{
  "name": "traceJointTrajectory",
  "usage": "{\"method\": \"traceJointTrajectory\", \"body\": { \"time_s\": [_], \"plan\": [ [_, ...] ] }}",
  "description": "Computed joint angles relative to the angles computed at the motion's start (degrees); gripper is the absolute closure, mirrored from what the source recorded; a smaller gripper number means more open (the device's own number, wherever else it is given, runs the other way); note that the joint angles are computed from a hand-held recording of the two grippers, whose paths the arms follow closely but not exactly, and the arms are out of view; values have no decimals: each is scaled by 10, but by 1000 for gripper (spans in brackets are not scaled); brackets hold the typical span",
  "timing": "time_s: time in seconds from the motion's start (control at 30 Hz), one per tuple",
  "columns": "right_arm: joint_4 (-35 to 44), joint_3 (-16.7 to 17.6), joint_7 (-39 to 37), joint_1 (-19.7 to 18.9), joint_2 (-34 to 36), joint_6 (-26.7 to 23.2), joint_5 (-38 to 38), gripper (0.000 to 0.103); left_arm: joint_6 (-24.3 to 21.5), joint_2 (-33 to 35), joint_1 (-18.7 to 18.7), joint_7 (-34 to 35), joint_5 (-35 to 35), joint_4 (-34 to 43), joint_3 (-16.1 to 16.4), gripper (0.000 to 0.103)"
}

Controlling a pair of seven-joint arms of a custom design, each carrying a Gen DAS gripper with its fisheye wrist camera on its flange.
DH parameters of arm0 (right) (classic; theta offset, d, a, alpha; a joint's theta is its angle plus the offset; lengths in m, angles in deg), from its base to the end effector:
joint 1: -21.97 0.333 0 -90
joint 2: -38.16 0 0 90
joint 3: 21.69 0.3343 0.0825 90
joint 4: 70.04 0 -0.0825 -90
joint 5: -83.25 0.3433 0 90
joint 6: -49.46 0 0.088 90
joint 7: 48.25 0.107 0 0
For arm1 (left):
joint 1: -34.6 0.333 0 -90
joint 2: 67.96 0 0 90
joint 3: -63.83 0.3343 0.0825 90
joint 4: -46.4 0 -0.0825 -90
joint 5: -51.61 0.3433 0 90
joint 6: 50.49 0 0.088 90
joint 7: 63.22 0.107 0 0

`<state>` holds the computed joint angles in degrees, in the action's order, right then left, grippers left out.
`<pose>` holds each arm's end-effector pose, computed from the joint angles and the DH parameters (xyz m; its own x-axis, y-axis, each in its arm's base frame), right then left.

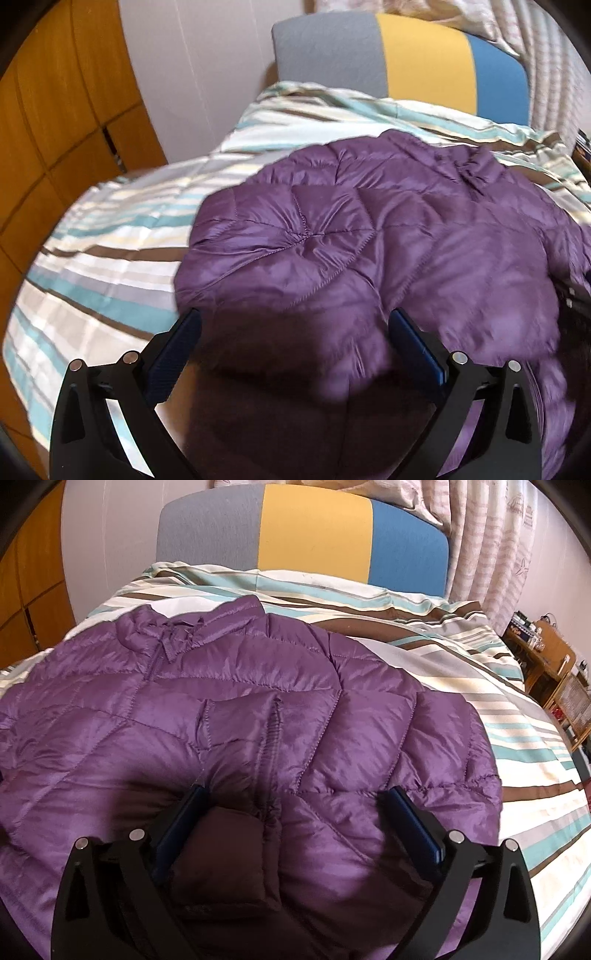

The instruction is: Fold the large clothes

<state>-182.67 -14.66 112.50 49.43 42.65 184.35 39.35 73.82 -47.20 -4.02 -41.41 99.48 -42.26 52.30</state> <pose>0.4760 0.3132 0.5054 -0.1890 -0.9792 0.0739 -0.7772 0.1031 -0.6207 0.4625 -0.4760 0.5132 -0.0048 -0.9911 -0.1331 -0.7556 0.0908 -0.6488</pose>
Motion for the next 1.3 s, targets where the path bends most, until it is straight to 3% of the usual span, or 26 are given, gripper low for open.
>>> {"method": "traceJointTrajectory", "body": {
  "time_s": [0.13,0.37,0.53,0.7,0.97,1.17,1.23,1.3],
  "plan": [
    [-18,10,10,5,-29,-3,-14,6,25,-45,-5,-28,29,-63,-11,3],
    [-63,37,-19,7,-89,7,29,6,99,-100,20,-35,-13,-155,-46,3],
    [-134,58,-40,2,-161,42,92,7,86,-129,19,-50,-14,-197,-63,3],
    [-217,76,-63,-3,-251,54,162,21,78,-175,26,-80,-1,-253,-81,3],
    [-324,96,-114,-2,-400,17,270,27,98,-251,63,-102,-35,-342,-107,3],
    [-384,97,-146,17,-497,-14,347,27,129,-299,88,-106,-65,-396,-122,9],
    [-402,94,-158,30,-524,-12,375,31,150,-311,94,-97,-79,-414,-125,20],
    [-416,91,-171,42,-543,-3,401,34,167,-323,99,-87,-93,-429,-129,24]
  ]
}}
